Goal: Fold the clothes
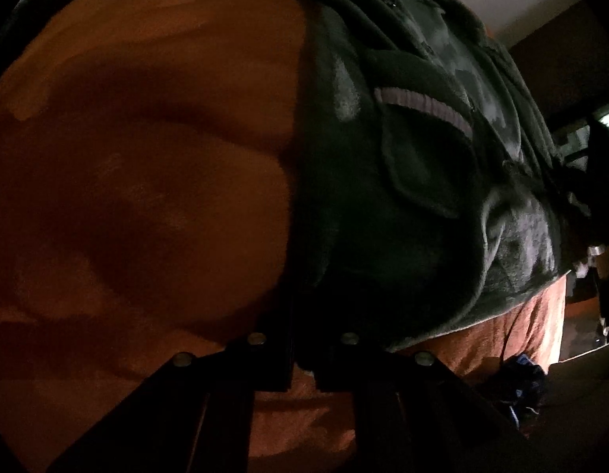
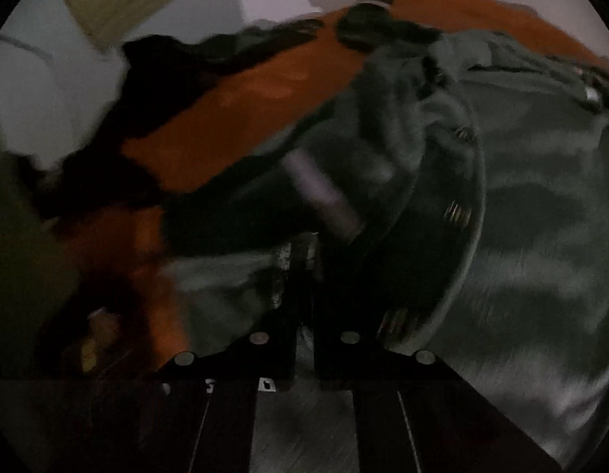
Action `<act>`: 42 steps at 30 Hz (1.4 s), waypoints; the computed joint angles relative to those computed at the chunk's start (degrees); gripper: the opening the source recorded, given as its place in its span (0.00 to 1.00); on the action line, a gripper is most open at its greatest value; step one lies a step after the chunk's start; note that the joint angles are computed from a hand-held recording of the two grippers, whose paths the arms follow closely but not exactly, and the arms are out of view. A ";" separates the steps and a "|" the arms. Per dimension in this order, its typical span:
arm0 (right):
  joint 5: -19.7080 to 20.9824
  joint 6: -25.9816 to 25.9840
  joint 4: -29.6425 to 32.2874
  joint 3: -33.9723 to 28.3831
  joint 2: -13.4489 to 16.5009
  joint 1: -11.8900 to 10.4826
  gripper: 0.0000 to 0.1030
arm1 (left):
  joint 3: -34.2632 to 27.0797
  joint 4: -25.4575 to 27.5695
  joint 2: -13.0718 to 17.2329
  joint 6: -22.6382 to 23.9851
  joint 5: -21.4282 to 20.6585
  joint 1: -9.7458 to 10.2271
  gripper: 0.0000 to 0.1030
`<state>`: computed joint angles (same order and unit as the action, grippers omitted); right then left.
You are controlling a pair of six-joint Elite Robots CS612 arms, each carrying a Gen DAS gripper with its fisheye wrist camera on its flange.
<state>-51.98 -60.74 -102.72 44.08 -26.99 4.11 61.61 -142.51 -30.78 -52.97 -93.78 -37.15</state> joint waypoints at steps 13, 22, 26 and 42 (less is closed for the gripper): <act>4.21 20.78 2.27 8.53 -3.00 -3.77 0.41 | 4.32 -7.09 -1.50 -4.36 -2.14 0.02 0.08; 6.58 30.27 2.78 6.24 -0.11 -1.63 0.04 | -3.63 0.41 2.58 -2.02 -1.89 -0.66 0.09; 7.47 30.59 0.77 13.18 -4.07 -3.35 0.04 | -4.57 4.84 2.49 -1.84 2.03 -1.60 0.07; -0.93 27.11 11.05 -6.87 2.35 -3.14 0.33 | -2.08 4.70 -1.27 4.37 2.04 0.08 0.11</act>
<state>-52.90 -33.63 -91.67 37.21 -24.64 0.98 59.54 -137.81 -32.05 -48.61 -91.74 -37.07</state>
